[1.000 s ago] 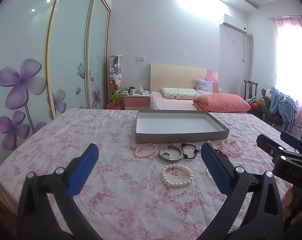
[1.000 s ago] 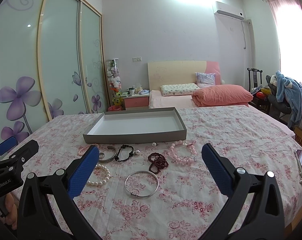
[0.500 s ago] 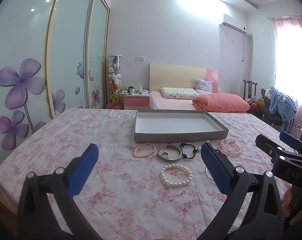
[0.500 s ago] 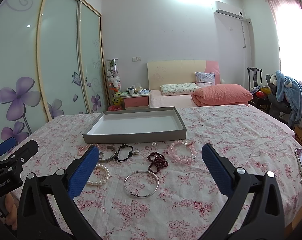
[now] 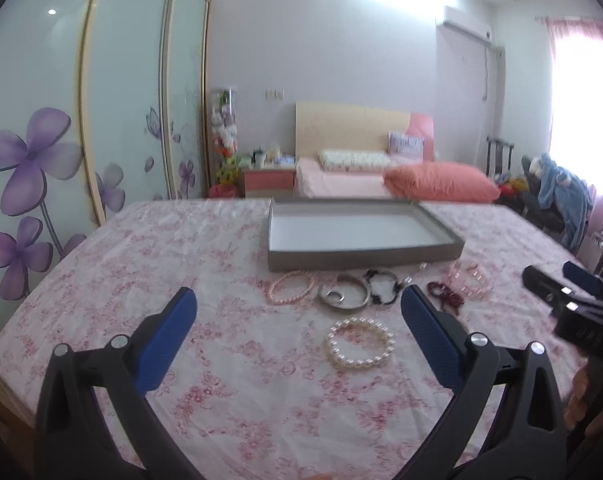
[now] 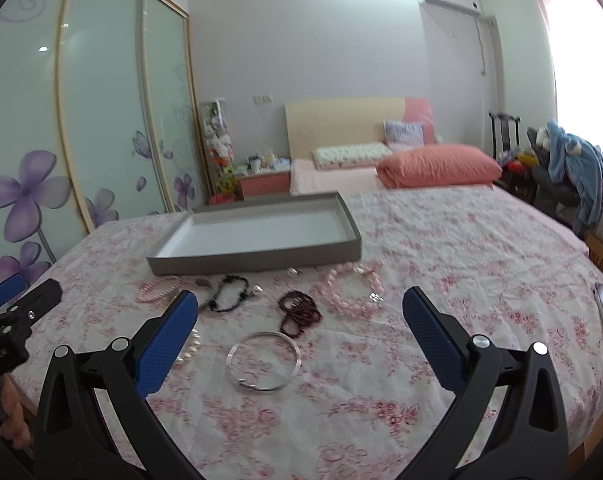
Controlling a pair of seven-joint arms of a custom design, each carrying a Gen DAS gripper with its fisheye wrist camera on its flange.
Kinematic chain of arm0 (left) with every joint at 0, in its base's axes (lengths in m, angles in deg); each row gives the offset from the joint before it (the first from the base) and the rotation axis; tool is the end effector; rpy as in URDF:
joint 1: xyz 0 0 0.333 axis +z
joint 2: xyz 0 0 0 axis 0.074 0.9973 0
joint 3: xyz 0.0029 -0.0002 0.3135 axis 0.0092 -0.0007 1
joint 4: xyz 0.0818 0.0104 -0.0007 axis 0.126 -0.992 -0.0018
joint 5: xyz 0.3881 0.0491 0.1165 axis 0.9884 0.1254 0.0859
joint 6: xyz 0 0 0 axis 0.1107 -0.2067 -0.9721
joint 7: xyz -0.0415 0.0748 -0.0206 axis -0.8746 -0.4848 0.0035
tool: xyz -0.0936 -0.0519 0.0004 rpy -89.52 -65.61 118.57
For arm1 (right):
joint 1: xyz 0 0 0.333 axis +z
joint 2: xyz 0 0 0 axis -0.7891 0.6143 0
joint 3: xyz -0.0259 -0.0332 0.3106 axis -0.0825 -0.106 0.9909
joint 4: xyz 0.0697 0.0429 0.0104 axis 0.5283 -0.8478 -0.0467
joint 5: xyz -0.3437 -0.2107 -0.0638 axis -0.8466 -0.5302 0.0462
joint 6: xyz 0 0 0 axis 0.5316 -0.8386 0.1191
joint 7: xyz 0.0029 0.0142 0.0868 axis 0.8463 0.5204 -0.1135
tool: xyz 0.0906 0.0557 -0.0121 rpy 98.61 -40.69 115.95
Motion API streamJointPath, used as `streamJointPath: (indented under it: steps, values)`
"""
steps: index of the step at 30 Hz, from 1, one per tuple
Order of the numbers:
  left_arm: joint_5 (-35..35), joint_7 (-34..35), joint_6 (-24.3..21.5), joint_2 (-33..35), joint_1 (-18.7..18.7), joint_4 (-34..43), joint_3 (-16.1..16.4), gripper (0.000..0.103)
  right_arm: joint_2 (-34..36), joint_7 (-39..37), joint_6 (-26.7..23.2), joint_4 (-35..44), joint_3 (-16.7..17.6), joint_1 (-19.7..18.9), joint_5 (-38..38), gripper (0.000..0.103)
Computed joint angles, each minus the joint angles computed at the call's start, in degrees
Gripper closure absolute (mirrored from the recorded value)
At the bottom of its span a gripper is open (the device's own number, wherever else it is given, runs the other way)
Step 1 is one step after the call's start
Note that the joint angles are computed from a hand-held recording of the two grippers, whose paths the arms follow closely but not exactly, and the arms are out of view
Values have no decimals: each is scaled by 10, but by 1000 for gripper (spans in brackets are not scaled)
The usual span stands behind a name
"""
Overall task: Organize jewelry
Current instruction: 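Grasp the pink bead bracelet with the right tool while the left tool grasps the pink pearl bracelet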
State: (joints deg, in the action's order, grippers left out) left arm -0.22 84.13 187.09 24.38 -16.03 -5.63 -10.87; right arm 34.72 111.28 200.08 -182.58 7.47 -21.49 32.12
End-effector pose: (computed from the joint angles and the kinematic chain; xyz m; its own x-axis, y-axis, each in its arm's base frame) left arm 0.6625 -0.2967 0.4456 -0.0466 -0.9989 0.0037 -0.4610 0.0182 -0.8872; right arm 0.6750 0.1618 0.4149 0.0187 -0.9916 -0.1280 -0.4254 0.1080 -0.8986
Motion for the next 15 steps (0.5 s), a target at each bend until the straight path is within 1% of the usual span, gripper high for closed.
streamJointPath:
  steps: [2,4,6,8,9,10,11,12,13,14,15]
  values:
    - [-75,84,1,16,25,13,-21,4,17,6,-45,21,-65,44,27,2]
    - [-157,172,-3,34,47,28,-43,4,38,40,-96,41,-128,80,26,2]
    - [-215,237,-16,52,60,47,-58,4,62,82,-146,64,-179,103,9,2]
    - [-264,297,-36,70,68,71,-70,4,83,119,-189,90,-205,105,-12,2]
    - [-291,330,-46,81,75,84,-79,4,98,145,-215,107,-224,110,-26,2]
    - [-314,357,-58,91,78,99,-84,4,111,166,-236,123,-236,109,-38,4]
    - [-331,376,-68,102,78,115,-85,4,128,190,-265,146,-249,106,-53,11]
    - [-348,395,-78,112,79,131,-85,4,141,205,-289,168,-251,98,-65,14]
    - [-362,411,-88,122,78,146,-83,4,152,214,-307,187,-249,86,-75,22]
    - [-377,428,-100,133,76,162,-82,4,167,223,-335,217,-243,69,-85,30]
    - [-395,448,-112,144,78,180,-84,4,179,231,-358,241,-235,54,-92,33]
